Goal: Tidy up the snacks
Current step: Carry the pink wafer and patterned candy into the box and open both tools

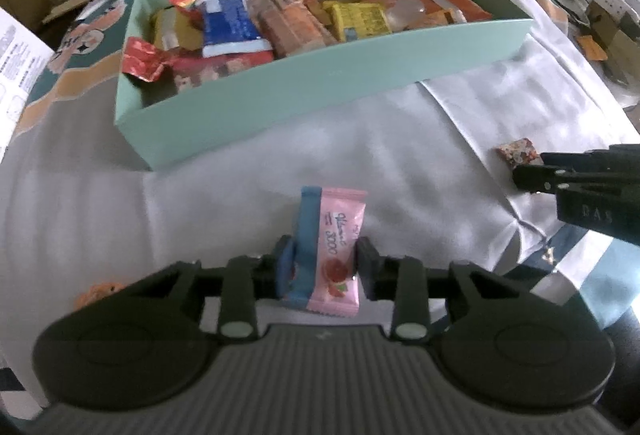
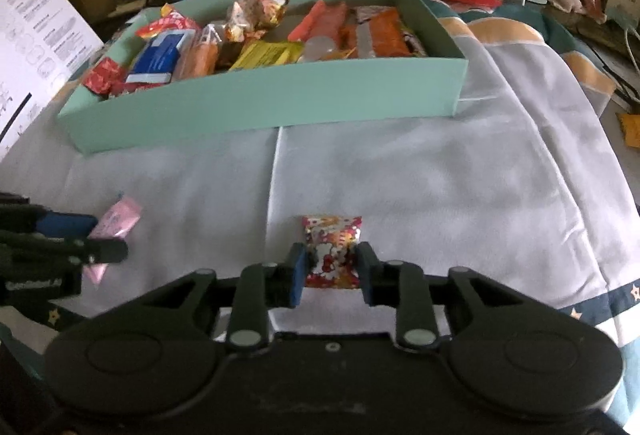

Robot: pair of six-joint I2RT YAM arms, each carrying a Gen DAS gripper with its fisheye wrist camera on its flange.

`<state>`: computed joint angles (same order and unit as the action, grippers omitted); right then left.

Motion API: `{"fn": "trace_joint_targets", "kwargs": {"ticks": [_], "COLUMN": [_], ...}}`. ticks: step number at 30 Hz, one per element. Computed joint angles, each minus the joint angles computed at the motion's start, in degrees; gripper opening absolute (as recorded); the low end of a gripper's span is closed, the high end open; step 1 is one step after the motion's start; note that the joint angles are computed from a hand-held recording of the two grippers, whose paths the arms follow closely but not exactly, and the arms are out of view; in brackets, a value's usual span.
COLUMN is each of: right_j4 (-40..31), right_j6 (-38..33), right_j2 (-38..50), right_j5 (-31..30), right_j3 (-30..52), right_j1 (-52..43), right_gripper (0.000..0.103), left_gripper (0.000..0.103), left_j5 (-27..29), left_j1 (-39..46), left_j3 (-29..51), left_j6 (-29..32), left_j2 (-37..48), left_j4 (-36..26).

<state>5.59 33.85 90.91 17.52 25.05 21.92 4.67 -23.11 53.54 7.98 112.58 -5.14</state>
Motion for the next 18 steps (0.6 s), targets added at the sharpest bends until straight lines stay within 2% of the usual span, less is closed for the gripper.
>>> {"fn": "trace_joint_targets", "kwargs": {"ticks": [3, 11, 18], "right_j4": [0.20, -2.76, -6.37], "right_j6": [3.04, 4.27, 0.01], "right_j2": [-3.27, -9.76, -14.70], "right_j5": [-4.68, -5.00, -7.93], "right_j3": [-1.55, -2.67, 1.05], "right_j1": [-2.94, -2.40, -6.72], "right_gripper": [0.023, 0.023, 0.023], "left_gripper": [0.030, 0.030, 0.031], "left_j5": [1.77, 3.69, 5.76], "left_j1": [0.83, 2.95, 4.21], "left_j3": [-0.26, 0.40, 6.41], "left_j6": [-1.14, -2.52, -2.29], "left_j2": [-1.01, -3.72, -4.89], "left_j4": [-0.92, -3.66, -6.82]}}
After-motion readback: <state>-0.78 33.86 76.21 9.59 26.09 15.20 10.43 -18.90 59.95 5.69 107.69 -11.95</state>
